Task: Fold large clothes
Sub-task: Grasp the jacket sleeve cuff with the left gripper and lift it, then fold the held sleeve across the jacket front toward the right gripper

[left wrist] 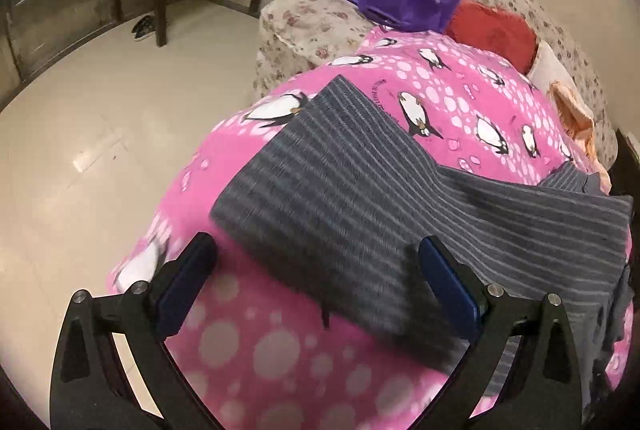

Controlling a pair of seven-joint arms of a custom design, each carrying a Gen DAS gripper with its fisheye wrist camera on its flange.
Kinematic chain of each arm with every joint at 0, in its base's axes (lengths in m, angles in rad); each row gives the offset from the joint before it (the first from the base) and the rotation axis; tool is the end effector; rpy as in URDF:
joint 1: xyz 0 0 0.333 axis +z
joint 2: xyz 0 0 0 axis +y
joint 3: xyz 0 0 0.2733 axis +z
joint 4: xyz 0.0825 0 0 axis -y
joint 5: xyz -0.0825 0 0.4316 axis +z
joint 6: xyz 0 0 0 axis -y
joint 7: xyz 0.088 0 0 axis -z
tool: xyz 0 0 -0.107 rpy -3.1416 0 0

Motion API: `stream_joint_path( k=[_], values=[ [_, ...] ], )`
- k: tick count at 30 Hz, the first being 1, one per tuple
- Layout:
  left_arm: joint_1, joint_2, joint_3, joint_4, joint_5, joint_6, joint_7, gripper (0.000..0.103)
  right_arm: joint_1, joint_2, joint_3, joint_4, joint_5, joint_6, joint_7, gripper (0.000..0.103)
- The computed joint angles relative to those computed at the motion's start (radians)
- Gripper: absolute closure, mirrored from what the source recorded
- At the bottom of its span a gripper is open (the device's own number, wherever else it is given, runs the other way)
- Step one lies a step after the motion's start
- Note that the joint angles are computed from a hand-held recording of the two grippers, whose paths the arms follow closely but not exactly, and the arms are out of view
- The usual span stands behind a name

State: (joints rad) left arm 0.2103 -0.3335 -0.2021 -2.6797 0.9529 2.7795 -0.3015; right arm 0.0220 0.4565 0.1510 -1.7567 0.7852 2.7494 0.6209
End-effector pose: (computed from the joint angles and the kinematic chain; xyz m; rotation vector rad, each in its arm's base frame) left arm 0.4665 -0.0250 0.2963 -2.4799 0.6764 -0.5795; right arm 0.7082 0.0862 0.2943 -2.0548 1.3148 -0.3090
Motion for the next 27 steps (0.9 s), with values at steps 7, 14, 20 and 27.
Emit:
stream_joint_path(
  k=[7, 14, 20, 27],
  values=[
    [0.032, -0.039, 0.016, -0.015, 0.026, -0.034, -0.100, 0.078, -0.001, 0.001, 0.001, 0.000, -0.001, 0.000, 0.000, 0.000],
    [-0.010, -0.182, -0.059, -0.001, 0.060, -0.252, -0.080, 0.096, -0.002, 0.002, 0.001, 0.002, 0.000, -0.002, -0.001, 0.000],
    [-0.052, -0.412, -0.097, -0.062, 0.017, -0.537, -0.109, 0.096, -0.002, 0.001, 0.002, 0.001, 0.002, -0.001, -0.002, 0.000],
    [-0.067, -0.195, -0.130, 0.152, 0.185, -0.286, -0.062, 0.096, -0.002, 0.001, 0.001, 0.001, -0.001, -0.001, 0.000, 0.000]
  ],
)
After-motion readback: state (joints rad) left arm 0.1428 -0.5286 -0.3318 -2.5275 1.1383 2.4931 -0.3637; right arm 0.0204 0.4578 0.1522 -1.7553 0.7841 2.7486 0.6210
